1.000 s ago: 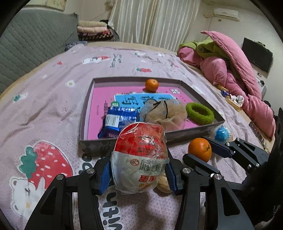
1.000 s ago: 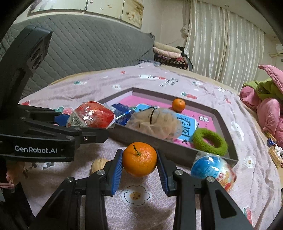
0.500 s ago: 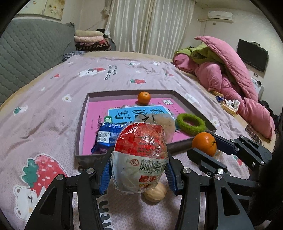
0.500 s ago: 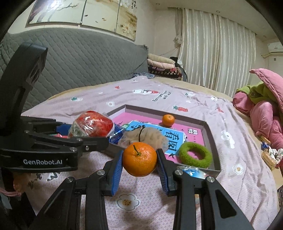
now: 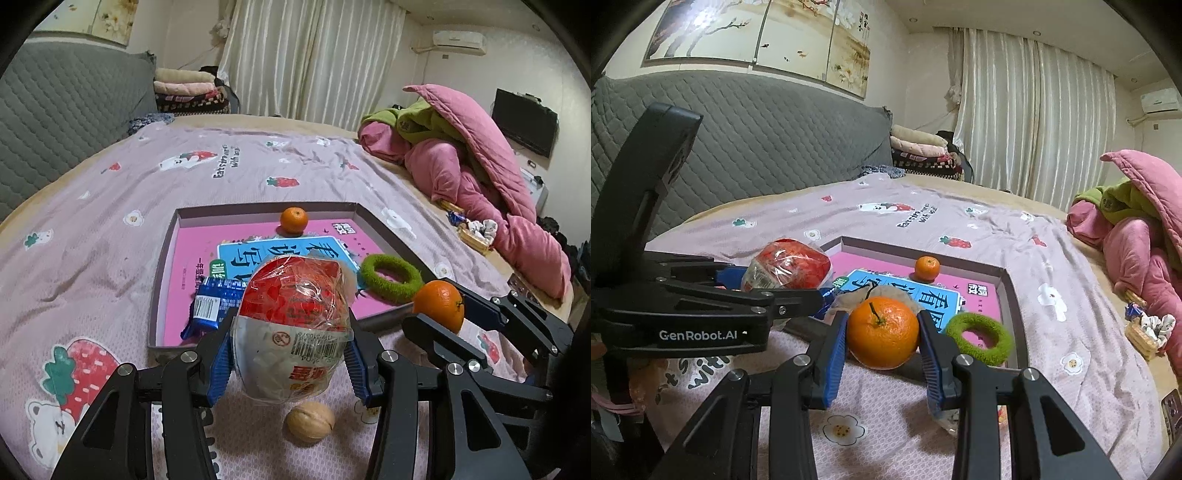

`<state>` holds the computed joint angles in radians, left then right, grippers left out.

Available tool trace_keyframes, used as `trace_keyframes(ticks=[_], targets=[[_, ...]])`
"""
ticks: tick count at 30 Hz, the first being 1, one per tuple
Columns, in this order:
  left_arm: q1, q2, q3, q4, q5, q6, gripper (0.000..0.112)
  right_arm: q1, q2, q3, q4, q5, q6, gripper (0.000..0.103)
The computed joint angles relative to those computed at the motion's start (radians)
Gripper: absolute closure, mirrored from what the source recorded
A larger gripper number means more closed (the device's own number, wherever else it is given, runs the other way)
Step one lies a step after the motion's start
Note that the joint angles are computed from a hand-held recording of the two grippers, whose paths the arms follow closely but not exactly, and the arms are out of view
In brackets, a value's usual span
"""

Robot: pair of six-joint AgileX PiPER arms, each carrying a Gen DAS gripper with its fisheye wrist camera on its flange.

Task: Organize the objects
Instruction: 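Lift the wrapped bun with the left gripper while the right carries the orange toward the tray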

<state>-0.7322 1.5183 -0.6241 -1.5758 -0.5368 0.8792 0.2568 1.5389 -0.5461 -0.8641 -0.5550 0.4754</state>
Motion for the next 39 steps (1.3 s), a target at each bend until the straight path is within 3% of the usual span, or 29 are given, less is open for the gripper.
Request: trace_keyframes(ticks=[16, 39], targets=[[0.049, -0.065, -0.026, -0.039, -0.003, 0.092, 0.059, -0.027, 0.002, -0.099, -0.08, 0.03, 0.093, 0.066], [0.295, -0.006, -0.147, 0.039, 0.171, 0.172, 0.059, -0.017, 0.139, -0.342, -0.159, 0.088, 0.205, 0.066]])
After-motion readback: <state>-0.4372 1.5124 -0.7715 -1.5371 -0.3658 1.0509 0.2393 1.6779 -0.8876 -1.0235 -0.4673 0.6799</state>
